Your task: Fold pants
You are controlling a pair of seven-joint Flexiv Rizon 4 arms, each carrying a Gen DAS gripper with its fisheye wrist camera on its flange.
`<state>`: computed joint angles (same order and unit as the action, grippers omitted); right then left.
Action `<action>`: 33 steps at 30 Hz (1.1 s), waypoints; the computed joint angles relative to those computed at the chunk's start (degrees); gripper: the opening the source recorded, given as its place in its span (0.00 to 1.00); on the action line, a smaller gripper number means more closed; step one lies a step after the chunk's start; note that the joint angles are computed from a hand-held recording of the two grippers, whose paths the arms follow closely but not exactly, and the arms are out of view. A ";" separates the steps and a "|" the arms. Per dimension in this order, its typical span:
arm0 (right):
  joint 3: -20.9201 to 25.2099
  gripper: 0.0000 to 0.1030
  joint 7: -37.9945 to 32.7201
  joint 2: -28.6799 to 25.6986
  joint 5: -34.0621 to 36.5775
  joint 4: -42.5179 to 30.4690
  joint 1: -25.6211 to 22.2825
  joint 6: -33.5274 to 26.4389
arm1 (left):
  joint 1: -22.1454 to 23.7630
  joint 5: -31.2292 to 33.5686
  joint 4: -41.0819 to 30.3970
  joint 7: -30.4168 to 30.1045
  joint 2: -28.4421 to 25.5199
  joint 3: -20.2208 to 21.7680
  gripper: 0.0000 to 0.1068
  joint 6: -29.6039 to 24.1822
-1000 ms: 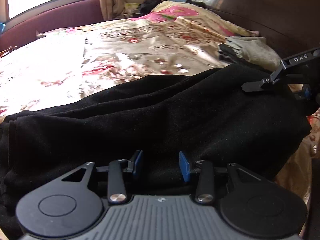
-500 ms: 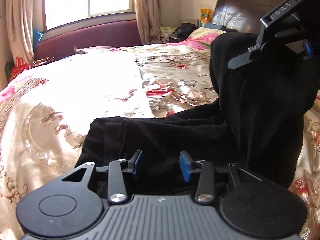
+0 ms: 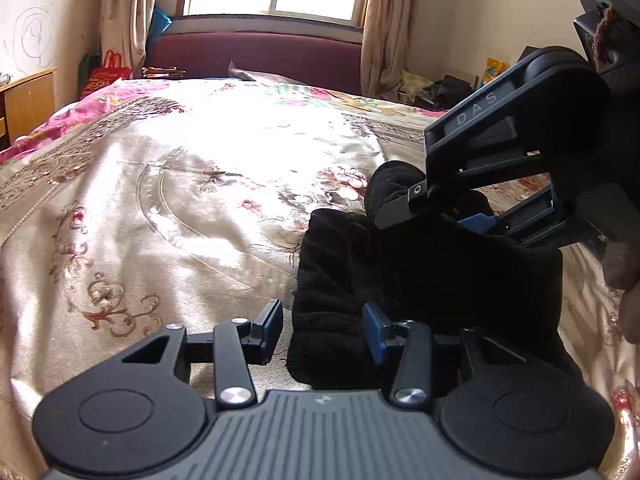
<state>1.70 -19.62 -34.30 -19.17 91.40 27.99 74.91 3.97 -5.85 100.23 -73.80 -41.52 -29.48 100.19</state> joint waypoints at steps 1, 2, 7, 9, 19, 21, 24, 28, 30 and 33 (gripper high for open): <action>0.58 0.35 -0.03 -0.24 0.65 -0.56 -0.40 -0.12 | 0.84 0.03 0.26 -0.14 -0.16 -0.99 0.54 0.22; 1.01 0.36 0.13 -0.26 1.43 -0.55 -0.75 0.98 | 1.58 0.22 0.46 -0.20 -0.32 -1.92 0.54 0.42; 2.91 0.40 -2.63 -1.61 4.50 -2.59 -1.92 5.53 | 0.86 0.74 0.84 -1.15 0.22 -0.93 0.54 1.19; -1.04 0.40 -2.11 -0.40 2.00 -1.21 0.63 5.85 | -2.54 -0.37 1.57 -3.21 1.69 4.01 0.54 3.61; -2.41 0.42 -8.80 0.41 -6.79 -1.09 -0.84 -3.63 | 12.67 15.26 2.83 -8.66 -2.37 -16.07 0.62 6.80; 0.51 0.47 -11.95 -0.57 -4.41 -3.44 -2.96 -5.29 | 9.98 14.00 1.66 -7.53 -1.89 -13.79 0.62 4.35; 3.24 0.58 -15.58 -0.98 -1.11 -5.43 -4.62 -5.16 | 2.02 8.80 0.76 -6.34 0.95 -3.99 0.62 1.94; 4.71 0.67 -22.68 -2.73 -0.49 -9.78 -4.04 -9.07 | 4.48 5.86 0.70 -4.00 -0.78 -8.46 0.62 -1.02; 2.77 0.67 -24.75 -4.70 -2.63 -13.13 -1.78 -14.72 | 3.13 4.25 0.35 -2.86 -0.50 -7.42 0.56 -2.40; 3.02 0.53 -28.68 -7.90 -1.76 -17.55 -1.63 -20.73 | 1.19 0.89 -0.37 -1.65 -0.27 -5.11 0.41 -5.25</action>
<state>4.72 -48.30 -42.20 -20.93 73.85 26.36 54.18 5.15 -4.95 99.86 -75.45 -41.79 -34.59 94.94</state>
